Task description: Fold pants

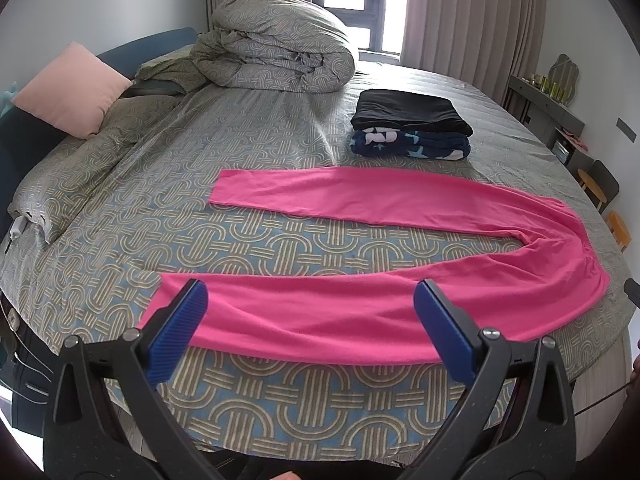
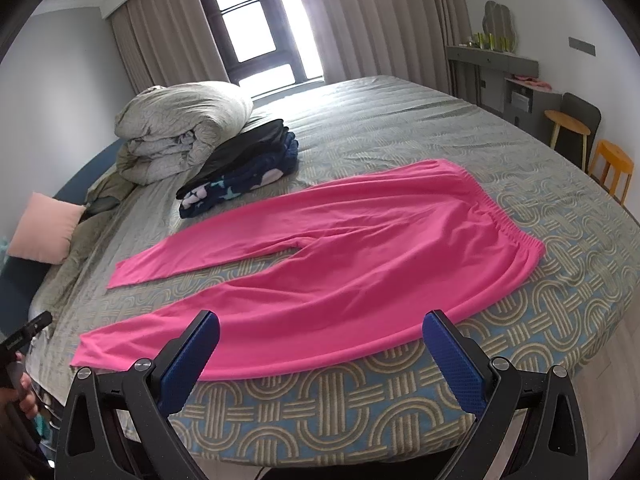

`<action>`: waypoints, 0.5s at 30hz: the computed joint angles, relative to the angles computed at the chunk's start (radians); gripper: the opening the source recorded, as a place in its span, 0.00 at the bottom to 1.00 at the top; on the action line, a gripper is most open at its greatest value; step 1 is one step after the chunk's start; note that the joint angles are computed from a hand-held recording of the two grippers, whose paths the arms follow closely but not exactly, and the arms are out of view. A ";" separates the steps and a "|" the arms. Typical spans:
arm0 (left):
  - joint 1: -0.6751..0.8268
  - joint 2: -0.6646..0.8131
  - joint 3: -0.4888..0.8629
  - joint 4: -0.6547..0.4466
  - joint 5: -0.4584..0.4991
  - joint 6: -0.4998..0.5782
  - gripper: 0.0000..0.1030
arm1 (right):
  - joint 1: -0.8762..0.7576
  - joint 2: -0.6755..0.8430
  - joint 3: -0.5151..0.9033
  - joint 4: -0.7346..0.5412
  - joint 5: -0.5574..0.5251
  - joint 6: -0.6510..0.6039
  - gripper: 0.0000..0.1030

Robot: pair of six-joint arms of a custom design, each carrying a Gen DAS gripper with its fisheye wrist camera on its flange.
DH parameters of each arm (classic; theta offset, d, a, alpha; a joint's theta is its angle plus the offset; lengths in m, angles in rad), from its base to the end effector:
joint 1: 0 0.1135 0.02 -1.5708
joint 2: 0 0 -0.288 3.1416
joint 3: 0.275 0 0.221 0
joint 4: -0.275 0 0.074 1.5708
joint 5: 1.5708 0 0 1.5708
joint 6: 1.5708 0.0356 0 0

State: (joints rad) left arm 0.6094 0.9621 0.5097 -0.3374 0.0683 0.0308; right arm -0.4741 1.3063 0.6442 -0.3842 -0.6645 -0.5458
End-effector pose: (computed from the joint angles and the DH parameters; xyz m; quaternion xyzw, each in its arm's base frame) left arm 0.1244 0.0838 0.2330 -0.2512 0.8895 0.0897 0.3710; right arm 0.1884 -0.0720 0.2197 -0.1172 0.9094 0.1553 0.3677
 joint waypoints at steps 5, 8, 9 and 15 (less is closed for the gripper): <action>0.022 0.001 -0.001 -0.003 0.020 0.009 0.99 | 0.003 0.008 0.001 0.004 0.000 -0.001 1.00; 0.035 0.011 0.002 -0.004 0.032 0.017 0.99 | 0.006 0.007 -0.002 0.010 0.002 0.004 1.00; 0.035 0.012 0.000 -0.003 0.033 0.018 0.99 | 0.005 0.008 -0.001 0.010 0.000 0.002 1.00; 0.057 0.026 -0.005 0.006 0.053 0.020 0.99 | 0.009 0.013 0.000 0.013 0.005 0.006 1.00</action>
State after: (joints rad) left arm 0.6659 0.9884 0.5043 -0.3315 0.1208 0.0506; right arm -0.4651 1.3191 0.6442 -0.3710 -0.6596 -0.5403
